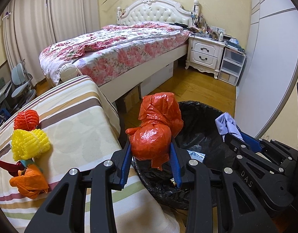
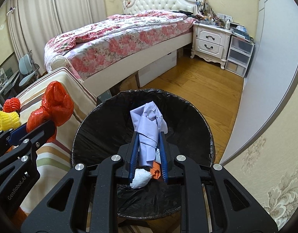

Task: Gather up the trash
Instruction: 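Carry the red bag and lavender cloth over the black bin and open both tools, then grasp the red fringed item with the left tool while the right tool grasps the orange printed bag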

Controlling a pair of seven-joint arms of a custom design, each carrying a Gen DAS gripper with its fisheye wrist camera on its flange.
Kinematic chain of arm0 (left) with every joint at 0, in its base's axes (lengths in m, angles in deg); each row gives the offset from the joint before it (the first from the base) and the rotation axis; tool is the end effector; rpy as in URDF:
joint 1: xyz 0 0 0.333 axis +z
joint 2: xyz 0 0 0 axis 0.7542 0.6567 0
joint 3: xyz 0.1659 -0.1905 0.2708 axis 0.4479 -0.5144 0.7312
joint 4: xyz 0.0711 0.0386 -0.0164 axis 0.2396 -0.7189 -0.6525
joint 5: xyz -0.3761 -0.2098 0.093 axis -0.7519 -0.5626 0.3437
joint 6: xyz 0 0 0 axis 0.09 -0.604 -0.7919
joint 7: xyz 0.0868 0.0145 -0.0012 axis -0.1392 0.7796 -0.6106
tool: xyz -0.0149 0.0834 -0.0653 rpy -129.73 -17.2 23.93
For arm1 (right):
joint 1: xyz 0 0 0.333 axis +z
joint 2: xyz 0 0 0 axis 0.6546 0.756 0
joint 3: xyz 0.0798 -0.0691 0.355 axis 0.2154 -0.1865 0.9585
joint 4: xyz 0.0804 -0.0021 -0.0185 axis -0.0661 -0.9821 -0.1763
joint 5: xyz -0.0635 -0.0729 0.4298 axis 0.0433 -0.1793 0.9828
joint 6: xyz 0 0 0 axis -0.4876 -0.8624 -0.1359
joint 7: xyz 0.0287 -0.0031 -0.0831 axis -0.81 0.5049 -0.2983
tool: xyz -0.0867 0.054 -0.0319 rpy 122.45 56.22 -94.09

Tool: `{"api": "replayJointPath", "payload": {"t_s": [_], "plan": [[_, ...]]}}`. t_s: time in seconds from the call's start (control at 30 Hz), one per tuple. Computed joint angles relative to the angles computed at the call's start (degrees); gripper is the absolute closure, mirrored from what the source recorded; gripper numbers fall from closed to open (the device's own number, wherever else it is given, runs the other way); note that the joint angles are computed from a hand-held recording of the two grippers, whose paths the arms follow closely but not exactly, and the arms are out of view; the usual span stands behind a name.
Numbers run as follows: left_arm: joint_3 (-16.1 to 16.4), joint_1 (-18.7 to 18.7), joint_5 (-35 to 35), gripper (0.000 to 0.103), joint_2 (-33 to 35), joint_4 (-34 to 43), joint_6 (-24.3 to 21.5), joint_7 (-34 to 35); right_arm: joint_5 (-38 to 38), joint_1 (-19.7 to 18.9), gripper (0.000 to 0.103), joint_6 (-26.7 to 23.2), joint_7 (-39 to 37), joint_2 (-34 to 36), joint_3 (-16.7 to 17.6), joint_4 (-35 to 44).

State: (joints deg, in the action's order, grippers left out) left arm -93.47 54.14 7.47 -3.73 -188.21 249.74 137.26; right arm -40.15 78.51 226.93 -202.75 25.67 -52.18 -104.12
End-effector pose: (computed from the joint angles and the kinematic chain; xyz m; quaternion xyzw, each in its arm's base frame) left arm 0.7159 -0.1465 0.2429 -0.5044 0.7693 -0.3204 0.2261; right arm 0.6759 0.3783 0.2217 -0.5584 0.7376 -0.2701 0.2670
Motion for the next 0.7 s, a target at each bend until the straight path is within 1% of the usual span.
{"api": "replayJointPath", "payload": {"t_s": [0.03,0.1,0.17,0.23,0.3,0.37,0.43,0.5,0.53,0.67,0.7], "plan": [[-0.1,0.1,-0.1,0.064,0.1,0.3,-0.4,-0.1,-0.1,0.1,0.080,0.1,0.4,0.0,-0.2,-0.1],[0.5,-0.5,-0.8,0.052,0.0,0.4,-0.7,-0.6,-0.1,0.2,0.070,-0.3,0.9,0.0,-0.4,-0.3],[0.5,-0.4,-1.1,0.046,-0.1,0.2,-0.4,-0.8,-0.3,0.5,0.067,-0.8,1.7,-0.2,-0.5,-0.7],[0.4,-0.1,-1.1,0.040,-0.3,-0.1,0.0,-1.0,-0.5,0.4,0.066,-0.9,2.4,-0.4,-0.5,-1.0],[-0.1,0.7,-0.9,0.033,-0.5,-0.6,0.2,-1.3,-0.8,0.5,0.061,-1.3,2.9,-0.6,-0.4,-1.2],[-0.6,1.5,-0.7,0.033,-0.8,-1.1,0.3,-1.7,-1.1,0.4,0.060,-1.6,3.0,-0.7,-0.1,-1.2],[-0.3,1.6,-0.5,0.032,-1.2,-1.6,0.7,-1.9,-1.7,0.5,0.057,-1.6,3.6,-1.0,0.0,-1.6],[0.4,1.4,-0.6,0.031,-1.6,-2.2,1.2,-2.2,-2.3,0.6,0.051,-2.0,3.8,-1.1,0.2,-1.5],[0.5,1.6,-0.5,0.031,-1.8,-2.5,1.3,-2.4,-2.4,0.6,0.050,-2.2,3.8,-1.1,0.4,-1.3],[0.3,3.6,0.1,0.031,-3.0,-4.6,1.7,-3.2,-2.7,0.4,0.047,-2.2,3.4,-1.0,1.3,-0.6],[0.2,4.0,0.3,0.031,-3.2,-5.0,1.8,-3.4,-2.6,0.4,0.044,-2.1,3.2,-0.9,1.5,-0.4]]}}
